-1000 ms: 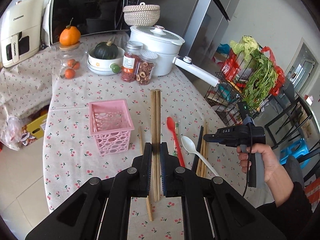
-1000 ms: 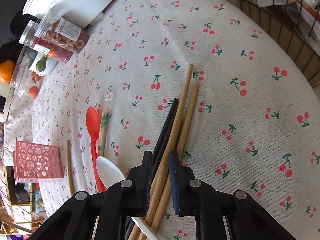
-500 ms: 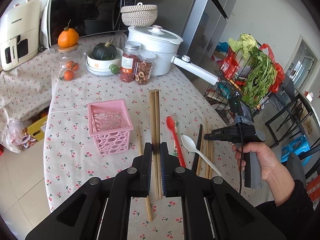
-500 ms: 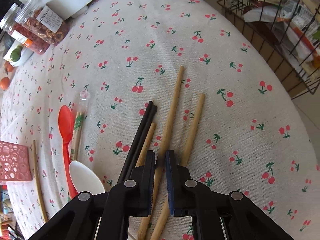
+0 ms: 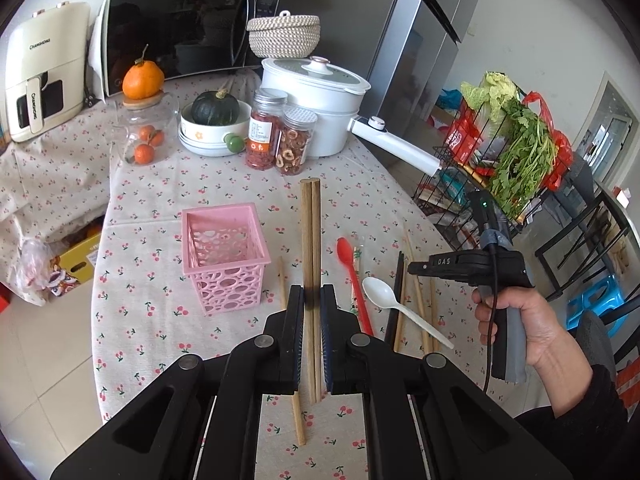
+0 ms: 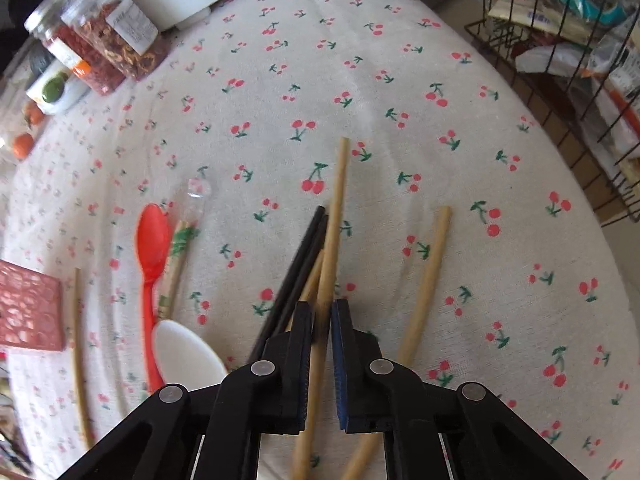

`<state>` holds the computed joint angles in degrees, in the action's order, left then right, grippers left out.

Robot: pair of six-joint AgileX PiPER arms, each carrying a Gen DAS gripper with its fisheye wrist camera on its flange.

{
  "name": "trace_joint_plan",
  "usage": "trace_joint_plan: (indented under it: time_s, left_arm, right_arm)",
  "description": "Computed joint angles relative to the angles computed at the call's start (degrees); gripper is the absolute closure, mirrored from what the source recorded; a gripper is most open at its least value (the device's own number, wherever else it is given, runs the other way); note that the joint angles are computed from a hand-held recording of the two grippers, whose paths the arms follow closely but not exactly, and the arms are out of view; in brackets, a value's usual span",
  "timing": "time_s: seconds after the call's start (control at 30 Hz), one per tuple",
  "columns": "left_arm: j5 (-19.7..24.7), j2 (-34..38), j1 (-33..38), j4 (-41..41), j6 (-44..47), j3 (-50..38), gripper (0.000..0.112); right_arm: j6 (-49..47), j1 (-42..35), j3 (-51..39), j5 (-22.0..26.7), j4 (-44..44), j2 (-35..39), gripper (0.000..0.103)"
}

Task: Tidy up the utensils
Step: 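Lower the right tool onto a wooden chopstick and close its fingers, then lift the chopsticks and drop them into the pink caddy with both tools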

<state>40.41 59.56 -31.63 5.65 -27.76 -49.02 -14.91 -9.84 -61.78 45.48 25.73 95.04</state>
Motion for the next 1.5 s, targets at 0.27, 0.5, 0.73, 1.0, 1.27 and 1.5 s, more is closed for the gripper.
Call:
trace_joint_plan:
  time_s: [0.27,0.5,0.73,1.0,1.27,1.5]
  left_arm:
    - [0.43,-3.67,-5.56,9.64,-11.54,-0.91,0.105]
    - [2.92,-7.92,-10.62,21.82,-22.57,-3.2,0.105]
    - [1.53,-11.52,-3.53,25.52,-24.22,-5.1,0.105]
    - [-6.87,-3.9,13.61,12.05,-6.53,-7.57,0.104]
    - [-3.5,11.38,18.69,2.44,5.01,-13.02,0.104]
    - [-2.44,16.48,18.65,2.19,5.04,-15.46,0.104]
  right_arm:
    - [-16.16,-4.64,5.91,1.67,18.72,-17.34,0.096]
    - [-25.59,-5.71,8.98,0.77,26.62,-28.18,0.096]
    - [-29.73,-3.11,10.45,-1.63,30.95,-31.88,0.096]
    - [-27.26,4.89,10.0,-7.52,30.4,-30.28,0.096]
    - [-24.18,12.65,9.58,-13.85,28.99,-27.3,0.096]
    - [-25.92,13.1,9.05,-12.95,32.61,-26.6,0.096]
